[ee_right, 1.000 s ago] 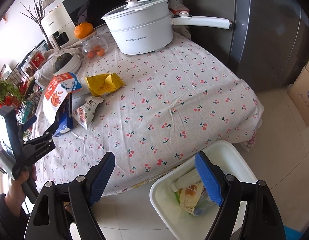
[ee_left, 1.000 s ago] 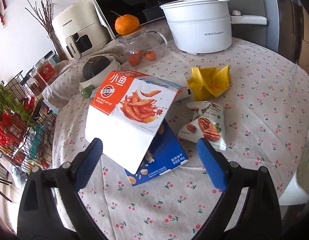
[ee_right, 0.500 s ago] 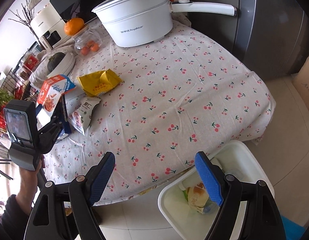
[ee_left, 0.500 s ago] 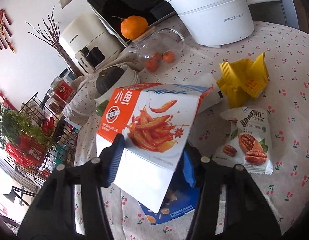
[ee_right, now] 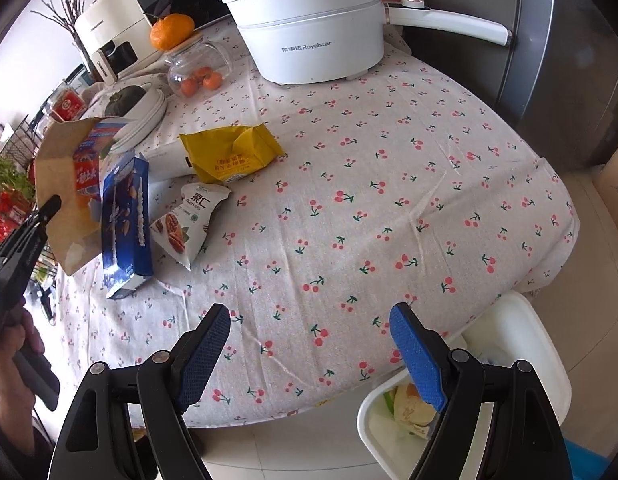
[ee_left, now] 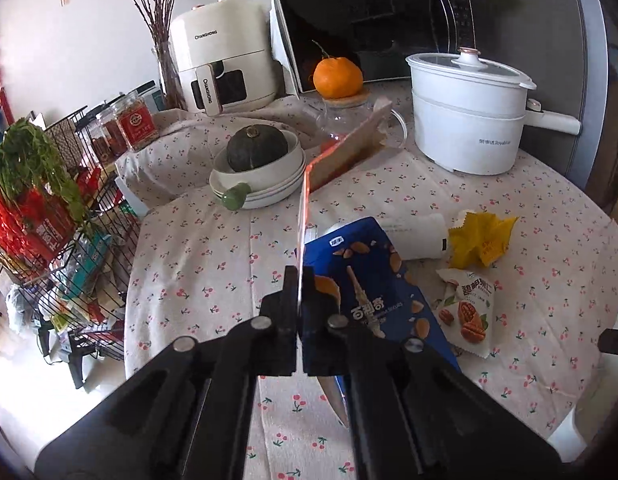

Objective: Collect trash
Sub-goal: 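Grasp the orange fish-snack box with the left gripper while the right grasps the white kernels pouch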

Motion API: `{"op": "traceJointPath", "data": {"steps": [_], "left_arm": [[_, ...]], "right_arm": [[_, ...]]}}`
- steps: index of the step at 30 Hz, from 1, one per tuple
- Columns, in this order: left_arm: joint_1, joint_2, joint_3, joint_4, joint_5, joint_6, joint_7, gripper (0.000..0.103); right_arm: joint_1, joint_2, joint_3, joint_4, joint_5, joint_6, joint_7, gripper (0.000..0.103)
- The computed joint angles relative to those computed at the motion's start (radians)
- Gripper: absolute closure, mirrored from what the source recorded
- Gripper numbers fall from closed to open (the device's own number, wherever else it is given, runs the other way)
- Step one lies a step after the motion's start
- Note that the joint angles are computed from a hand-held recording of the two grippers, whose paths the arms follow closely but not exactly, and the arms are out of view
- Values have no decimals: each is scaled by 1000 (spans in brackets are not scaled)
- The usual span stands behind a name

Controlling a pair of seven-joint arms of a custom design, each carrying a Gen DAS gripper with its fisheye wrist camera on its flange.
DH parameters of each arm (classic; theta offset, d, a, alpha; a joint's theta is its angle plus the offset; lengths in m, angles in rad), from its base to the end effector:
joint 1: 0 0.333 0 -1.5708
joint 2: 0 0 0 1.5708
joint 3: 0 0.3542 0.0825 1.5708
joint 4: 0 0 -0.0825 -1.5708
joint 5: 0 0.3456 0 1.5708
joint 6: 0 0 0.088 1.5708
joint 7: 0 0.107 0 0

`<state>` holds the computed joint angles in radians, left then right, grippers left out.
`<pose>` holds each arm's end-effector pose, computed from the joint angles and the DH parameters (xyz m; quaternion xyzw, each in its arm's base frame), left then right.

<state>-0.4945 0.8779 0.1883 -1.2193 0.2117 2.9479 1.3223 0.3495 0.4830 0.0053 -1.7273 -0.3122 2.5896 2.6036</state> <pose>0.7392 -0.3138 0.3922 -0.5070 0.7491 -0.3041 0.2987 0.6405 0.2428 0.4008 -0.5218 0.8259 -0.1205 0.1761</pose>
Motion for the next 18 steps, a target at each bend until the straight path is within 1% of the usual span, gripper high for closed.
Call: {"op": "traceJointPath", "data": {"steps": [3, 5, 6, 7, 10, 12, 13, 14, 16, 18], "left_arm": [[143, -59, -207, -79, -109, -14, 93, 101], [219, -85, -308, -125, -191, -24, 151, 101], [249, -97, -344, -149, -224, -23, 180, 101], [268, -110, -364, -174, -248, -18, 203, 101], [306, -146, -397, -238, -305, 3, 264, 102], [348, -163, -440, -269, -355, 11, 311, 102], [372, -169, -464, -279, -382, 12, 336, 102], [389, -175, -481, -290, -405, 14, 358, 102], [414, -189, -505, -311, -447, 24, 396, 102], [436, -199, -525, -327, -487, 32, 432, 102]], "right_arm": [[-5, 60, 18, 72, 27, 7, -21, 19], [-3, 106, 23, 129, 45, 16, -30, 19], [-1, 130, 25, 159, 56, 23, -32, 19], [-1, 157, 26, 192, 68, 30, -32, 19], [-11, 233, 43, 280, 125, 74, -28, 19], [-20, 279, 58, 322, 168, 130, -18, 19], [-26, 305, 67, 350, 188, 141, -20, 20], [-24, 331, 66, 385, 200, 136, -18, 20], [-3, 380, 37, 459, 201, 106, 4, 20], [16, 421, 9, 521, 193, 92, 28, 25]]}}
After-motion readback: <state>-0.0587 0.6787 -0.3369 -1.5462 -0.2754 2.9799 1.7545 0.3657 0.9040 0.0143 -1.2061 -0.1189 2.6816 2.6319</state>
